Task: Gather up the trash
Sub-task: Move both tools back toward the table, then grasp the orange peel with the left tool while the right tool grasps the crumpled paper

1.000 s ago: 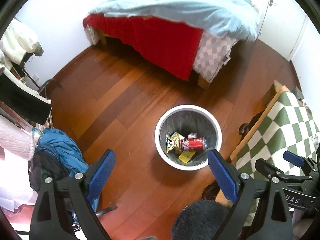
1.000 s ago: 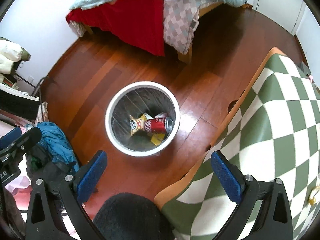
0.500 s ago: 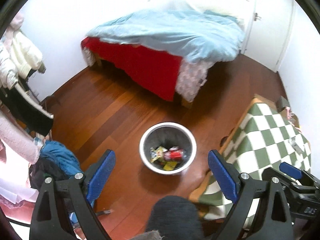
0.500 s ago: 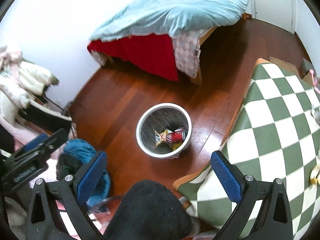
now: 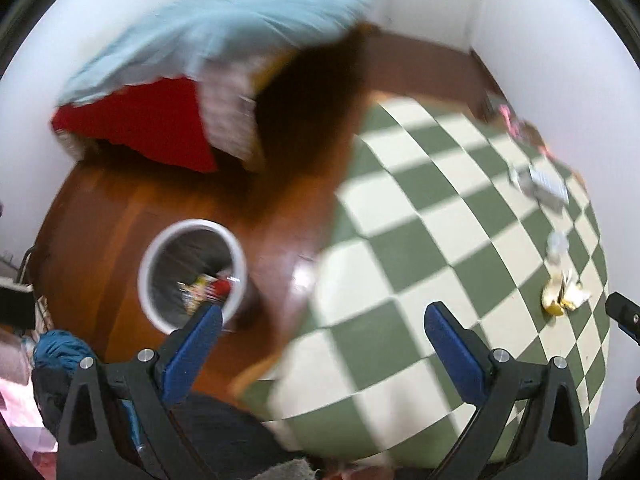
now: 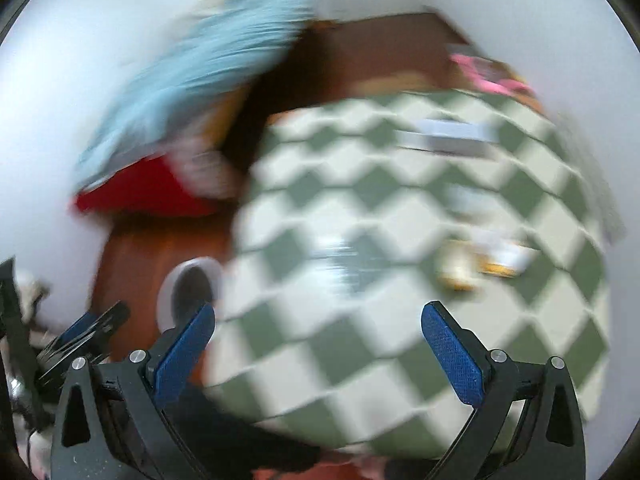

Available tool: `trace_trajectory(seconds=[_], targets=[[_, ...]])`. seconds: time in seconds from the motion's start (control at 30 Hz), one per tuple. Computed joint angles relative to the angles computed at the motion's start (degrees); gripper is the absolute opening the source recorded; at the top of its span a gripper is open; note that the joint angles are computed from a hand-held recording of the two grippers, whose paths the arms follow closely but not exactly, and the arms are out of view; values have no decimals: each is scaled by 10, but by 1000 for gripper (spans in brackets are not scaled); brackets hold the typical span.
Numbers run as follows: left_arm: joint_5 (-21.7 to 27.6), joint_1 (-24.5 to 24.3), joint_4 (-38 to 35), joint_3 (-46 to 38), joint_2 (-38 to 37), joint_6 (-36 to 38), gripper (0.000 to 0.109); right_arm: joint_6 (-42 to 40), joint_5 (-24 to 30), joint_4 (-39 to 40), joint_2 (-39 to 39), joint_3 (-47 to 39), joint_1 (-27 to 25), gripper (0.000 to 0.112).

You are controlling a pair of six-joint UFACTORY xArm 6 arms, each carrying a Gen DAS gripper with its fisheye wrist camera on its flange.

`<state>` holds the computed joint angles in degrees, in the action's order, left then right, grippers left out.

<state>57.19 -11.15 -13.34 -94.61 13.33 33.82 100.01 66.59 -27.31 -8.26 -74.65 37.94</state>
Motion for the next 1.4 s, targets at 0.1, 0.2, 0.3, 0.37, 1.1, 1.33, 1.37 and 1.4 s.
trace_trajectory(seconds=[0.1, 0.2, 0.3, 0.37, 1.1, 1.33, 1.37, 1.4], targets=[[-18, -52, 46, 43, -3, -27, 103, 34, 17, 27, -96, 132, -30, 96], [-6, -93, 78, 63, 3, -52, 103, 33, -10, 65, -173, 248, -78, 75], [-9, -117, 102, 82, 1, -65, 103, 38, -65, 85, -234, 339, -125, 72], [-12, -129, 116, 92, -1, -72, 103, 35, -108, 97, -258, 383, -153, 67], [15, -241, 12, 168, -71, 36, 102, 115, -4, 59, -413, 484, -107, 11], [-27, -264, 14, 163, -53, 57, 81, 143, 36, 60, -482, 521, -89, 11], [-27, -263, 14, 153, -44, 58, 73, 141, 34, 60, -486, 525, -91, 11], [-30, -264, 15, 152, -42, 56, 68, 144, 36, 60, -489, 526, -89, 11]])
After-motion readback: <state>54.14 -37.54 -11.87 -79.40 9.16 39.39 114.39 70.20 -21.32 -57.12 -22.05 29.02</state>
